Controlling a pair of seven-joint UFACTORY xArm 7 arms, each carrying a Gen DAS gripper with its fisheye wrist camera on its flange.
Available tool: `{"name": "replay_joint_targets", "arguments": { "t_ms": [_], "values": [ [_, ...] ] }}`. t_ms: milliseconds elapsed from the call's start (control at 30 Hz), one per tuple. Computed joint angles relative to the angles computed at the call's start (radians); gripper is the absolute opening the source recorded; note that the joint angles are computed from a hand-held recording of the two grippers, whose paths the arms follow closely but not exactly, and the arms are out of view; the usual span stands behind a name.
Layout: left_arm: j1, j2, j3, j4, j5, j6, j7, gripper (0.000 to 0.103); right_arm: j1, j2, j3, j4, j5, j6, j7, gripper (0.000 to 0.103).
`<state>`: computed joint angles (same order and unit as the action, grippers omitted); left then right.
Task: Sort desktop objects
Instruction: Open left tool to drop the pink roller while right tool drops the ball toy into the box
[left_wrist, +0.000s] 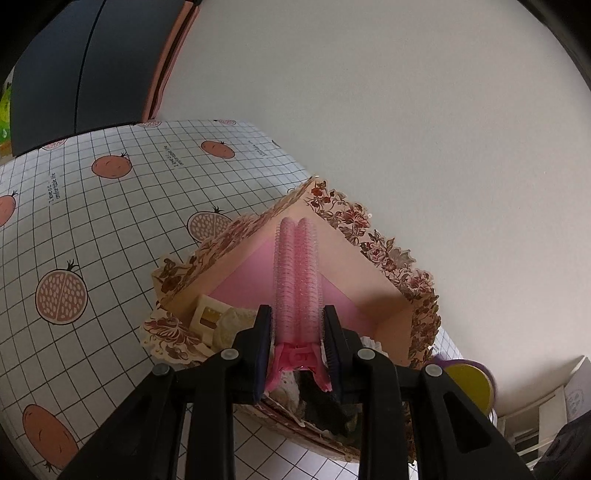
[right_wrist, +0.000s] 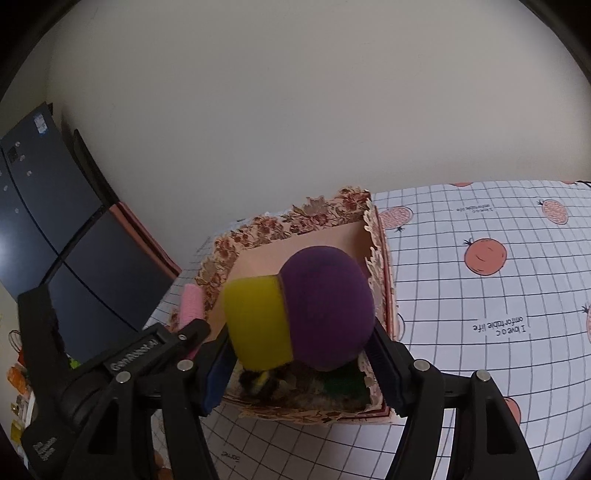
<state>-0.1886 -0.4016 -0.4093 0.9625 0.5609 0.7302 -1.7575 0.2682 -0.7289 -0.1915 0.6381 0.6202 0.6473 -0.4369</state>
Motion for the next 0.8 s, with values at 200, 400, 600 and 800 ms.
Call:
{"name": "replay_joint_targets", "arguments": {
  "t_ms": [200, 400, 600, 800],
  "values": [
    [-0.001, -0.002, 0.002, 0.000, -0.005, 0.003, 0.002, 0.028, -0.008, 0.009, -0.009, 0.008, 0.006, 0.010, 0.009, 0.070],
    [-0.007, 0.000, 0.007, 0.004, -0.020, 0.013, 0.008, 0.042, -0.015, 0.004, -0.003, 0.012, -0.003, 0.018, 0.015, 0.070],
    [-0.012, 0.014, 0.004, 0.021, -0.018, 0.036, 0.010, 0.047, -0.017, 0.000, -0.008, 0.011, -0.001, 0.026, 0.016, 0.070],
    [-0.025, 0.029, 0.006, 0.044, -0.024, 0.070, 0.016, 0.047, -0.019, -0.001, -0.012, 0.018, 0.001, 0.038, 0.015, 0.070]
  ]
}}
